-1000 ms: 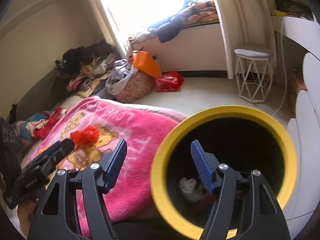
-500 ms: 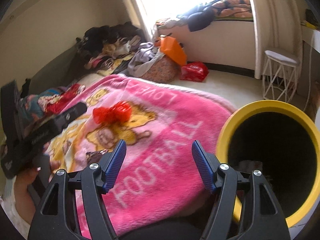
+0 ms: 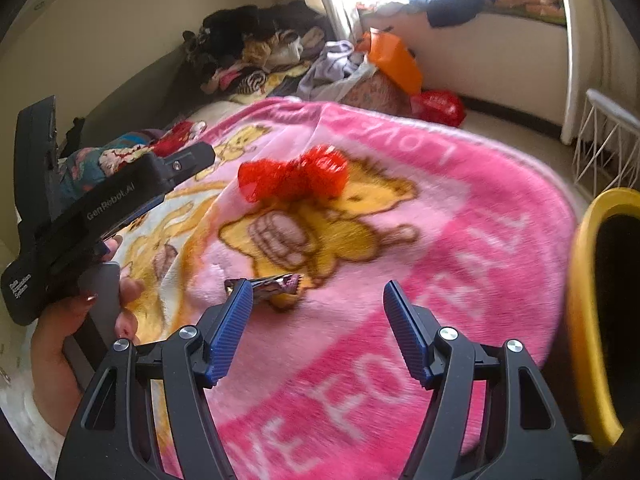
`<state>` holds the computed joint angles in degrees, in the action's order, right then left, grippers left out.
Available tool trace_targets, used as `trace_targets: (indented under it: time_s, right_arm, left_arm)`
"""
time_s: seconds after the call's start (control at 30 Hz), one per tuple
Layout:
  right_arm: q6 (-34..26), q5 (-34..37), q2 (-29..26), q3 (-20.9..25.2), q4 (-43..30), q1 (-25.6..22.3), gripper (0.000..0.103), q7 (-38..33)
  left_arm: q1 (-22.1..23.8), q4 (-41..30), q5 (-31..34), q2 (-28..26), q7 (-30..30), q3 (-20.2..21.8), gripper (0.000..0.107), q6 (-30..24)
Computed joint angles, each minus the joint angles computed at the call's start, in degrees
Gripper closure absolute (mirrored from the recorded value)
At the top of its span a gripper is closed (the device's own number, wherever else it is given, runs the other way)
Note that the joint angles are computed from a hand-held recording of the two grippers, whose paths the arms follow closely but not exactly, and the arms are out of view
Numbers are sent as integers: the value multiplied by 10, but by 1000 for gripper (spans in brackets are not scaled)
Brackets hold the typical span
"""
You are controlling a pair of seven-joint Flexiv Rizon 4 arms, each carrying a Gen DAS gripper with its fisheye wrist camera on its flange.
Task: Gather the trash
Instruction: 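Move both open tools back toward the red bag and silver wrapper, then grasp the silver wrapper with the right tool while the left tool grasps the red plastic bag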
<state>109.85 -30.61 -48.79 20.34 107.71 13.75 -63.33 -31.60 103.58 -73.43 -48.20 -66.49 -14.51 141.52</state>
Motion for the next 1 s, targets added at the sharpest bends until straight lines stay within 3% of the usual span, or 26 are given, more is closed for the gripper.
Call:
trace_targets:
  time_s: [0.17, 0.37, 0.47, 0.53, 0.63, 0.73, 0.9, 1.0]
  right_arm:
    - [-57, -8, -37, 38, -47, -6, 38, 14]
    - [-115, 6, -84, 103, -96, -32, 43, -9]
    - [-143, 19, -108, 141, -119, -51, 59, -31]
    - [-158, 21, -123, 175, -124, -71, 88, -57]
    - [-136, 37, -111, 163, -108, -66, 94, -86]
    - [-106, 50, -97, 150, -86, -62, 96, -102]
    - [-52, 51, -71, 133, -49, -70, 97, -92]
    - [-15, 44, -50, 104, -29, -59, 97, -78]
  left_arm:
    - [21, 11, 20, -3, -23, 8, 17, -28]
    - [54, 31, 101, -9, -114, 26, 33, -88]
    - [68, 31, 139, -15, -158, 34, 38, -117]
    - [78, 30, 169, -19, -187, 38, 40, -133]
    - [85, 18, 192, -27, -210, 47, 44, -164]
    - [95, 5, 217, -36, -243, 52, 59, -190]
    - [97, -2, 262, -43, -298, 64, 104, -206]
    - [87, -3, 289, -43, -319, 77, 106, -209]
